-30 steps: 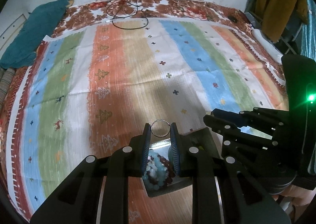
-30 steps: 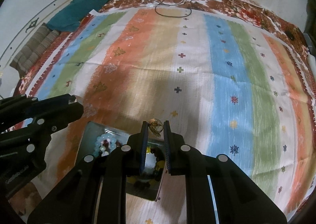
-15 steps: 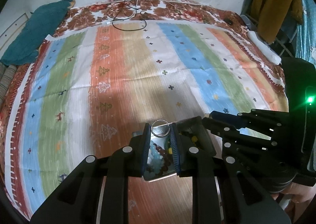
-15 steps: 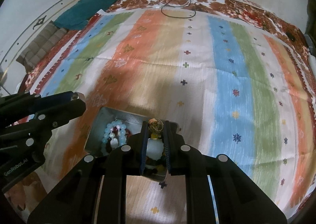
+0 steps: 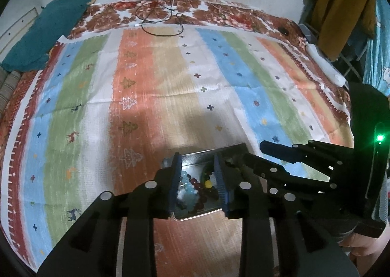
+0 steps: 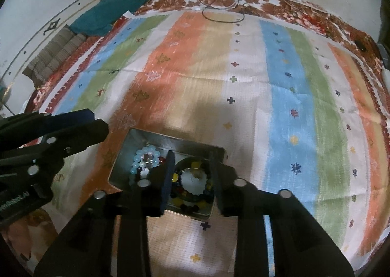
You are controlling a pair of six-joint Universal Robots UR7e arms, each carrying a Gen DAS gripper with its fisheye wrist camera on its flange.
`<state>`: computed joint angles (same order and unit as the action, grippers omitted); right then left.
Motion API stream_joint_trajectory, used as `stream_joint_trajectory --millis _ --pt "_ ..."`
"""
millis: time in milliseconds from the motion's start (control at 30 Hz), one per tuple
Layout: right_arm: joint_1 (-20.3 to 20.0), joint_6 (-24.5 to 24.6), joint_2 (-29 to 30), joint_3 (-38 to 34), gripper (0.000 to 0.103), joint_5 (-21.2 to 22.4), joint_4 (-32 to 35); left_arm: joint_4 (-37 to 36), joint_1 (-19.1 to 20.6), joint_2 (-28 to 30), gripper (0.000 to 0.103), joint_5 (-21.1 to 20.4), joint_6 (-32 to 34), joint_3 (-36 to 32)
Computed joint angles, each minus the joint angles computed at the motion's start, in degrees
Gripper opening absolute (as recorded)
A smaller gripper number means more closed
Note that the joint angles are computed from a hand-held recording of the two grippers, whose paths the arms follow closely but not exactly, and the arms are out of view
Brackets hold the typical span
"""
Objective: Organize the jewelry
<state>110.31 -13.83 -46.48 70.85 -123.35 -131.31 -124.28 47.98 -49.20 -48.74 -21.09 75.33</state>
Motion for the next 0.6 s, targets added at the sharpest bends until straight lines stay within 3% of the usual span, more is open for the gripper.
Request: stream_joint_trajectory --millis 200,400,600 --pt "0.28 0.15 -2.29 2.91 0.036 -0.89 -2.10 -0.15 -0.48 -1.84 0.033 0.51 -1.37 2.29" --pt "0.67 -0.23 -6.09 7.30 0.045 2.76 -6.46 -3.44 -1.61 -4.71 0.044 0.88 -0.89 6.47" --pt "1.51 -2.43 -8.24 11.21 0.053 1.62 -10.65 -4.75 -2.82 -6.59 0.052 1.33 -0.68 9.78"
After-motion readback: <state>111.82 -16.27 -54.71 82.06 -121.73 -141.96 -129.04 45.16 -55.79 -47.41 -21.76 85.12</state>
